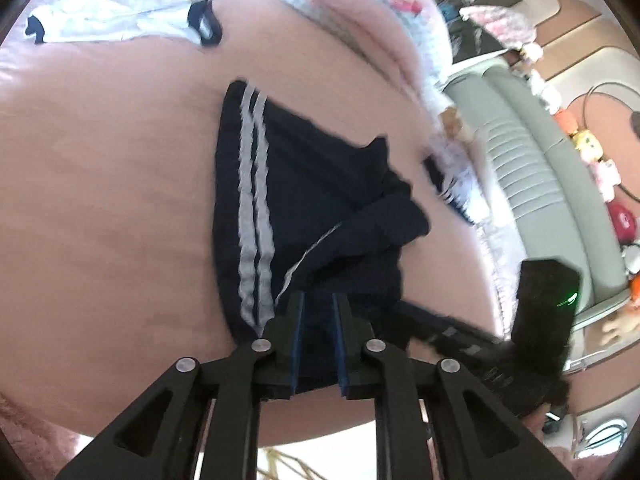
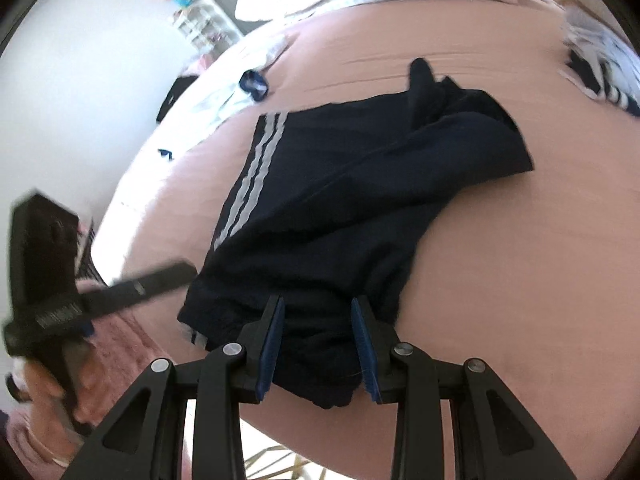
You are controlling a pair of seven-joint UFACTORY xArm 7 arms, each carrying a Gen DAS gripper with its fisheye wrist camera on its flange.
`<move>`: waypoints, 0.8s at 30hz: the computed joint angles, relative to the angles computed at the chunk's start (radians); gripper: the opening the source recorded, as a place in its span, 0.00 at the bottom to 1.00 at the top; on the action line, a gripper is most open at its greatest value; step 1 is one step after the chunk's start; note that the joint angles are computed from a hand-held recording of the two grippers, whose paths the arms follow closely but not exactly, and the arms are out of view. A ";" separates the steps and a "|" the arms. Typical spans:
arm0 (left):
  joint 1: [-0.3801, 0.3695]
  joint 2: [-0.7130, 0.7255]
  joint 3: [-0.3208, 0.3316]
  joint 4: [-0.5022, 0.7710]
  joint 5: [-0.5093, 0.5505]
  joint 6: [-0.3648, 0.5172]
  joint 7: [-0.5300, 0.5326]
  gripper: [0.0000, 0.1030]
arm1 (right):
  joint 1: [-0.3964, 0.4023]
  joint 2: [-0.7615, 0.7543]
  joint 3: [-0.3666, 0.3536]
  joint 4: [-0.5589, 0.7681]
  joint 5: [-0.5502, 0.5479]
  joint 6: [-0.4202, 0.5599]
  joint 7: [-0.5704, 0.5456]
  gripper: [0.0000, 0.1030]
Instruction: Fold clothes
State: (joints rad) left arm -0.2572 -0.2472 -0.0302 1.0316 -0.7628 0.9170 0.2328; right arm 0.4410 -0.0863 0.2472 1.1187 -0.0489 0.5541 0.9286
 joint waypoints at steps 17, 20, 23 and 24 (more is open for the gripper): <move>0.021 -0.023 -0.006 -0.010 0.118 0.075 -0.108 0.33 | -0.032 -0.079 -0.003 -0.051 0.060 0.064 -0.032 0.33; 0.008 -0.033 -0.003 -0.027 0.091 0.052 -0.069 0.32 | -0.018 -0.021 0.004 0.014 0.045 0.152 -0.067 0.33; -0.003 -0.046 -0.015 -0.041 0.088 0.001 -0.044 0.07 | -0.005 0.014 0.016 0.064 -0.039 0.214 -0.047 0.33; -0.008 -0.055 -0.020 -0.043 0.096 -0.018 -0.037 0.07 | -0.003 0.010 0.014 0.061 -0.054 0.203 -0.033 0.33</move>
